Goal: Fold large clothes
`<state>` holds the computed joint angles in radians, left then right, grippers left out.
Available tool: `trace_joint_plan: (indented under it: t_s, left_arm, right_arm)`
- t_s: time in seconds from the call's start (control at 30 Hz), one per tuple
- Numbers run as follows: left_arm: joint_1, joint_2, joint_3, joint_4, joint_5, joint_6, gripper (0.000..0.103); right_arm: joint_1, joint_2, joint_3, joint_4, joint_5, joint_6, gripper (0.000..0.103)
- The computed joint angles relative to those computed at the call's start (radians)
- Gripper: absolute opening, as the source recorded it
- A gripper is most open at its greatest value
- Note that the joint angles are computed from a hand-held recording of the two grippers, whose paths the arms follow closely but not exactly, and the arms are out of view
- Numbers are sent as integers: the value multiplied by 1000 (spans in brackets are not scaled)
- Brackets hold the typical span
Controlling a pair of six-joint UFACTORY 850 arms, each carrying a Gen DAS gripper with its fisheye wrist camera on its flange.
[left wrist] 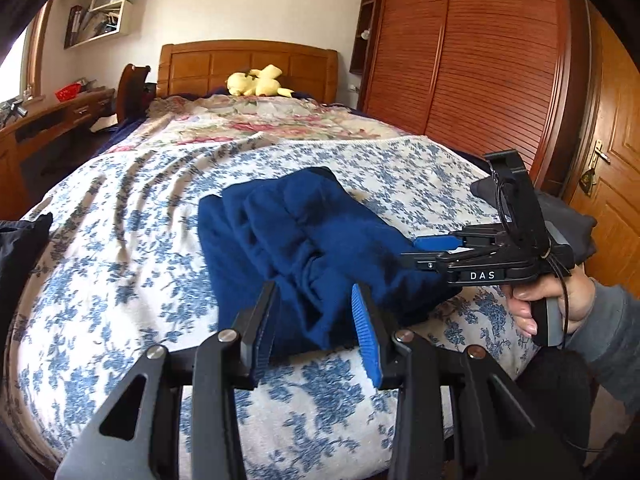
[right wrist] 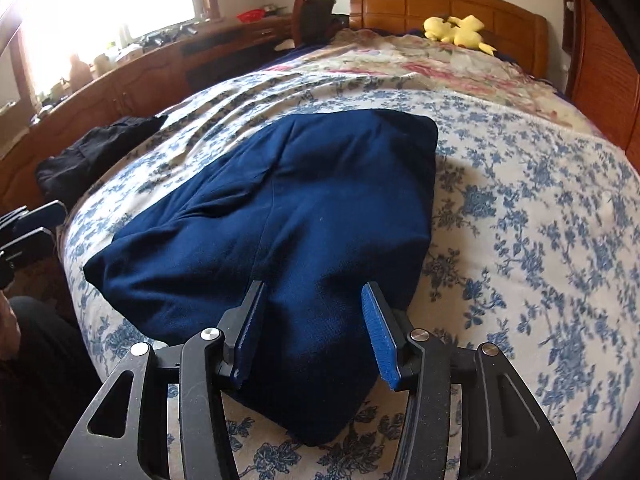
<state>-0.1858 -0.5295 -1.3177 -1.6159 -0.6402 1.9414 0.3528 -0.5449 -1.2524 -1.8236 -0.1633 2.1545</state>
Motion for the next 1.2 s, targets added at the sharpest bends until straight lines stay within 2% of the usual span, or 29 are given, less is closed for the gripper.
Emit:
trace_joint_plan:
  t_s: [0.1,0.37,0.67,0.8,0.83,0.87,0.9,0.93,1.0,1.1,1.2]
  left_arm:
    - [-19,-5,-6,12,10,-3,35]
    - [-58,-40,-36,97,59,-74,35]
    - [-86,-67,-48,150,117,-106,35]
    - [-85,-68,-43,118,116,-82,35]
    - [-89,-73,-52,151,131,-113,35]
    - [-89,-79,-60,171,131,-131,32]
    - [-87,-83,-66,184,120,-144,21]
    - [-89,-85,-71,191,122,-153,15]
    - [-91,-76,-63,166,128,-111,7]
    - [-91,-47,-40,56,150,7,5]
    - [-75,-33,-48,-23,160,72,5]
  right_arm:
    - [-3,3,11,-110,4,128,50]
    - [4,9,34,-225,-27,272,50]
    - [7,9,39,-238,-39,290,52]
    - [12,9,30,-142,-49,193,54]
    - [12,11,28,-114,-43,166,55]
    - [10,14,29,-122,-38,173,55]
    - [8,18,30,-138,-32,186,55]
    - [7,21,32,-153,-30,199,55]
    - [6,26,35,-167,-27,201,55]
    - [8,36,42,-192,-30,209,55]
    - [9,53,53,-345,-30,352,55]
